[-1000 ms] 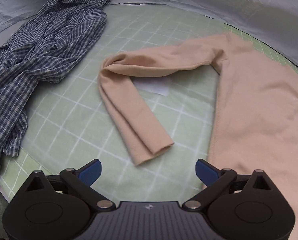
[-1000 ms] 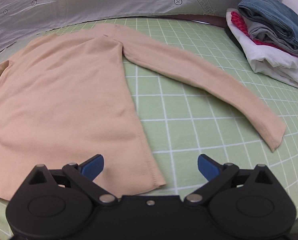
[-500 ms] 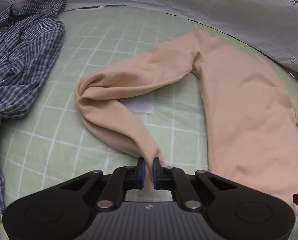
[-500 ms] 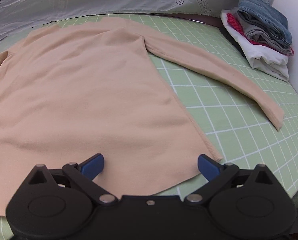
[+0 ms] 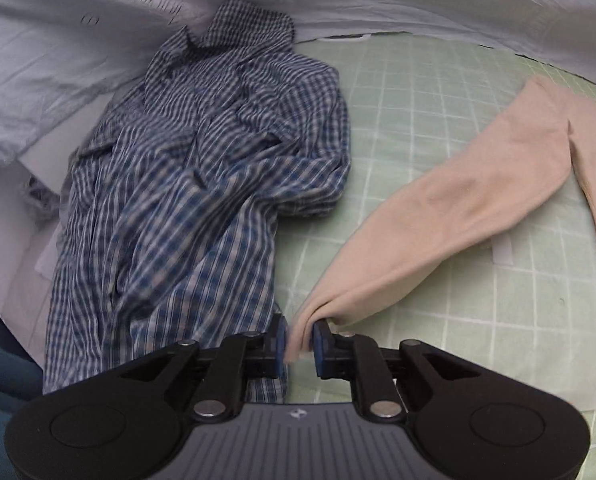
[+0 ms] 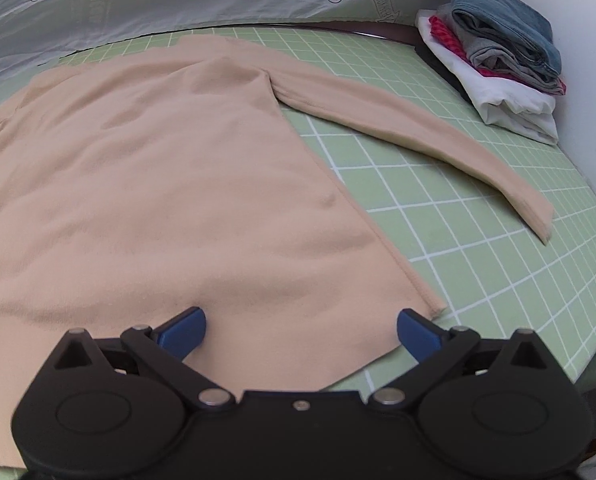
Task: Fold clothes
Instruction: 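Grasp the other sleeve with the left gripper and lay it straight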
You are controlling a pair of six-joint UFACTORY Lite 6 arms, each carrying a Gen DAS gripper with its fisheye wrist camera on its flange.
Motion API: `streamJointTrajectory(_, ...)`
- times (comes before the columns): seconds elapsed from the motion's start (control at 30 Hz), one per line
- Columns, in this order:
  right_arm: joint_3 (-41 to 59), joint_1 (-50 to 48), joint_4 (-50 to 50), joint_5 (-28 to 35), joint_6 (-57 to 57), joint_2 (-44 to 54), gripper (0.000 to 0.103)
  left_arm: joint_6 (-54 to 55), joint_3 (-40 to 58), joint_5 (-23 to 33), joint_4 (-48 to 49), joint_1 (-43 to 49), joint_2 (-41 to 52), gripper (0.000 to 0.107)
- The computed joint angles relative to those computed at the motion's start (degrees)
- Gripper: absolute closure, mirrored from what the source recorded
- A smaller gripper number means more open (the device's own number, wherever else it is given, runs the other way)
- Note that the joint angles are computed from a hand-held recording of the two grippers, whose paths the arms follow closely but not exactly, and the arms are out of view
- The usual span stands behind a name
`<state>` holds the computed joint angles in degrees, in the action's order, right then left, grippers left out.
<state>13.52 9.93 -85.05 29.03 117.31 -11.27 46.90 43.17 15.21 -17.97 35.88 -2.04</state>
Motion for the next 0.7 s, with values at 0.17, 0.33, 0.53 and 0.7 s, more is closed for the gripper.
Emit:
streamJointTrajectory(0.17,0.55,0.44,-0.36,0.51,0.8,0.96,0.0,-7.79,-0.35,0.73,0.99,1.79,-1.66,0.073)
streamJointTrajectory(0.33,0.92,1.22,0.49,1.28,0.3,1.32,0.0,5.16,2.41,3.56,-15.59,1.79,-0.88,0.066)
streamJointTrajectory(0.53,0.58,1.63,-0.25,1.66,1.9,1.31,0.0,7.66,7.18,5.15,-20.41,-3.05,7.73,0.063)
streamJointTrajectory(0.7,-0.69,1.4,-2.23,1.05,5.02,0.35,0.0,0.78,4.3,1.62,-14.47,-4.99,9.76,0.057)
